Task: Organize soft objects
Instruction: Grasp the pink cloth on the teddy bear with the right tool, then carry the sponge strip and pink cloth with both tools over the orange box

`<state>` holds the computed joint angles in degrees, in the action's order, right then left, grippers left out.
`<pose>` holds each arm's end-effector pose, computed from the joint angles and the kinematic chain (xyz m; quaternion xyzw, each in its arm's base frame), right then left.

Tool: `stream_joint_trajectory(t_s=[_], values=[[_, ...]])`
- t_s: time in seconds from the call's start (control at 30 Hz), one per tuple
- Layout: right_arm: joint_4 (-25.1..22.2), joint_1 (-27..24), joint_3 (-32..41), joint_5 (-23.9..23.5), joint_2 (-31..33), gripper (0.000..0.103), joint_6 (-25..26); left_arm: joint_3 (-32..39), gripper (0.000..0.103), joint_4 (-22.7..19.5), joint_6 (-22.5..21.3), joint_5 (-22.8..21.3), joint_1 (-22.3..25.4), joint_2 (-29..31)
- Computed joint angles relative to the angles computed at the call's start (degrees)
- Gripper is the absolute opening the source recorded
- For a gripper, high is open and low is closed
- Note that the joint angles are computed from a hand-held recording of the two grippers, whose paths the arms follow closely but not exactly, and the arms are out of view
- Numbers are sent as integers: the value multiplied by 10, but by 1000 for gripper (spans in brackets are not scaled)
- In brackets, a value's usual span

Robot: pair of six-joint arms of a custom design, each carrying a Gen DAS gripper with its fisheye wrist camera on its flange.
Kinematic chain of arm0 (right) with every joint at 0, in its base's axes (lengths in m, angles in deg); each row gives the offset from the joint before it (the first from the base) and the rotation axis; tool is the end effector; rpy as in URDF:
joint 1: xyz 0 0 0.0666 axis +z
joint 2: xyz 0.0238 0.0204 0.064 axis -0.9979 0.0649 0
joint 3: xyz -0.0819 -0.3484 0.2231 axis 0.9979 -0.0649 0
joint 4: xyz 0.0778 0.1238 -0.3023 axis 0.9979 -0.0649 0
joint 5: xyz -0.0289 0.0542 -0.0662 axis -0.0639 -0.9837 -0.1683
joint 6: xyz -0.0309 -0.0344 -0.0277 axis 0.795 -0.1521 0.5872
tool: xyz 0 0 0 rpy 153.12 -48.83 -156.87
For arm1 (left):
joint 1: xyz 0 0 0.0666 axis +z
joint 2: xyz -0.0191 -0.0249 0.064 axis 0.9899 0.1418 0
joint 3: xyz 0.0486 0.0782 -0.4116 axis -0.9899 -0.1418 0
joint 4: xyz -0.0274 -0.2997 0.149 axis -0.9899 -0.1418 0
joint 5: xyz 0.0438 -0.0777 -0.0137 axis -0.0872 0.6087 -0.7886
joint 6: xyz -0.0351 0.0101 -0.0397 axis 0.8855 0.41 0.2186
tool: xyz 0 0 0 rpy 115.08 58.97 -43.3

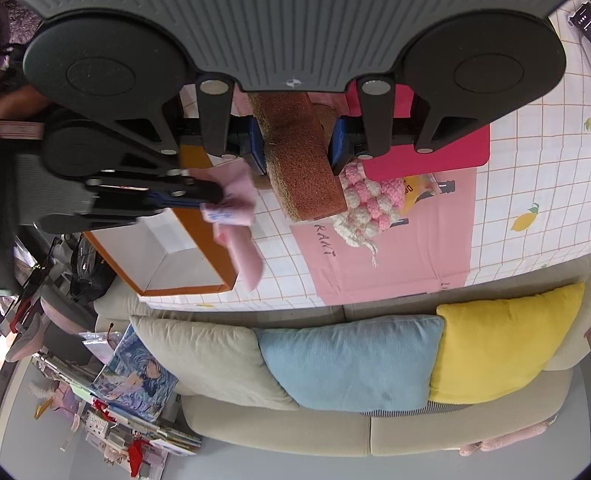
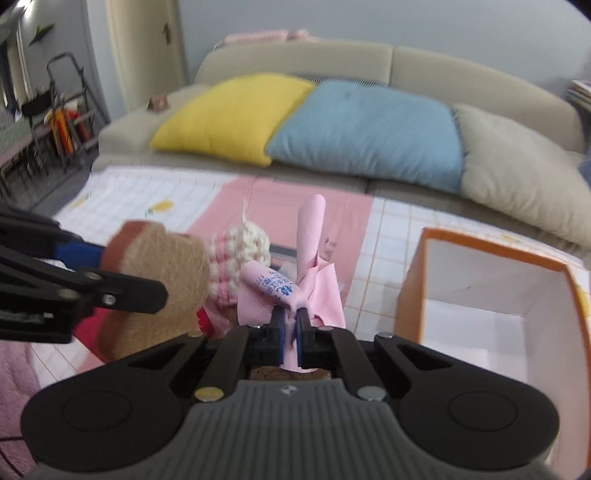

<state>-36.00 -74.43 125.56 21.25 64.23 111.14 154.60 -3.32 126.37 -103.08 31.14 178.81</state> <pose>0.4424 0.1116 0.4279 -0.4103 0.8235 0.2134 0.3285 0.3030 -0.3398 0.4651 -0.1512 0.9245 -0.0103 0.3498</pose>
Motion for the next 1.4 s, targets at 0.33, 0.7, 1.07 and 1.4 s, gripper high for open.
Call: stream_joint_trajectory(t_s=[0.33, 0.7, 1.07, 1.4], values=[[6, -73, -16, -58, -70, 3, -3, 49, 40, -15, -4, -39, -29, 12], [14, -156, -11, -76, -85, 3, 17, 154, 40, 3, -93, -49, -37, 67], [-9, -197, 33, -43, -32, 3, 45, 258, 40, 45, -197, 21, -5, 154], [-7, -179, 55, 29, 21, 3, 73, 303, 40, 63, -218, 103, 29, 216]])
